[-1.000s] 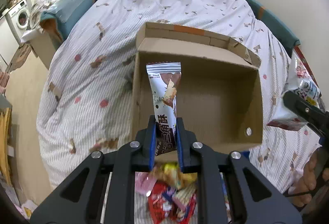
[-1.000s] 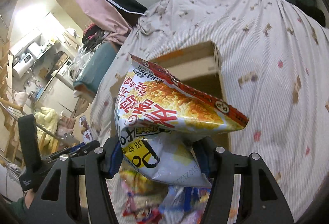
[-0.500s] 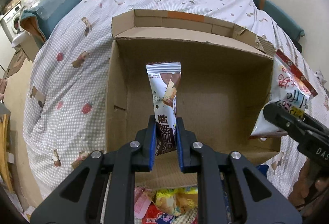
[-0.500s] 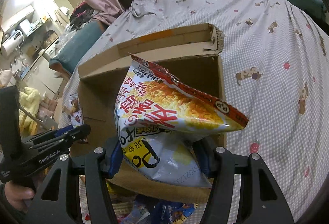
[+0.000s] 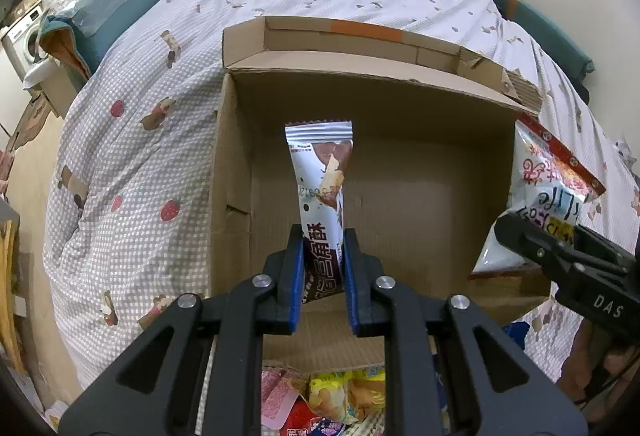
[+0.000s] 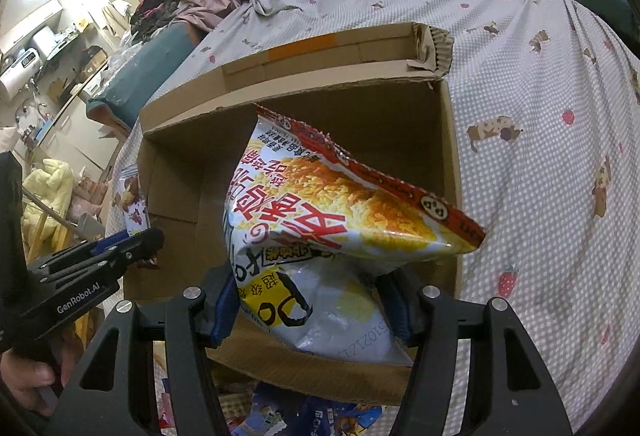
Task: Organize snacks
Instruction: 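Carry both snacks over the box and open both tools to drop them inside, then withdraw both open tools from the box back toward the snack pile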
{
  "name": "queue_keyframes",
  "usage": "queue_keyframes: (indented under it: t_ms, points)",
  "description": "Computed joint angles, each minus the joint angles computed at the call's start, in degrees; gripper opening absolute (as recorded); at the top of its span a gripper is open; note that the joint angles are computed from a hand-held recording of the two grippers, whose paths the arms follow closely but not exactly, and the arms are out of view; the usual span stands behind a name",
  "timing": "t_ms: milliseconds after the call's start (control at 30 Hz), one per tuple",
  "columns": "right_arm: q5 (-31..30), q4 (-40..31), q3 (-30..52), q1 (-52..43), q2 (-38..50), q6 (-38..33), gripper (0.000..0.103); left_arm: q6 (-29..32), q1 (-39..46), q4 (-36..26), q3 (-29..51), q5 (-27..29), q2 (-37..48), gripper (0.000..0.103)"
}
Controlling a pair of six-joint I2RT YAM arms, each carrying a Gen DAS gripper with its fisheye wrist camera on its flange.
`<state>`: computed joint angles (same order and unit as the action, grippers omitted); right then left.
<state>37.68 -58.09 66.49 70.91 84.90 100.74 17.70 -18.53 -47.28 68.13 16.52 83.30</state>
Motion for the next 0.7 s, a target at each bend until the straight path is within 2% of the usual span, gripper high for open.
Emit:
queue_keyframes:
  t_ms: [467,533,600,633,700]
  points:
    - [2.5,0.6,-0.4,0.8,-1.0,0.1,0.065,0.3,0.8,0.0,-0.8,1.3,-1.6,0.017]
    - [3.7,-0.4,-0.1,1.3,-0.9,1.0,0.078,0.4,0.6,0.5,-1.2,1.0,-2.5,0.030]
    - [5.0,-1.0,-0.1,2.0,-1.2,2.3,0.089,0.5,0.7,1.2,-1.7,1.0,-3.5,0.054]
    - [5.7,-1.7,0.1,2.3,-1.2,3.0,0.090,0.4,0.7,1.6,-2.0,1.1,-4.1,0.059]
    - [6.4,-3.1,0.6,2.6,-1.1,4.0,0.090,0.4,0.7,2.0,-2.2,1.5,-4.9,0.076]
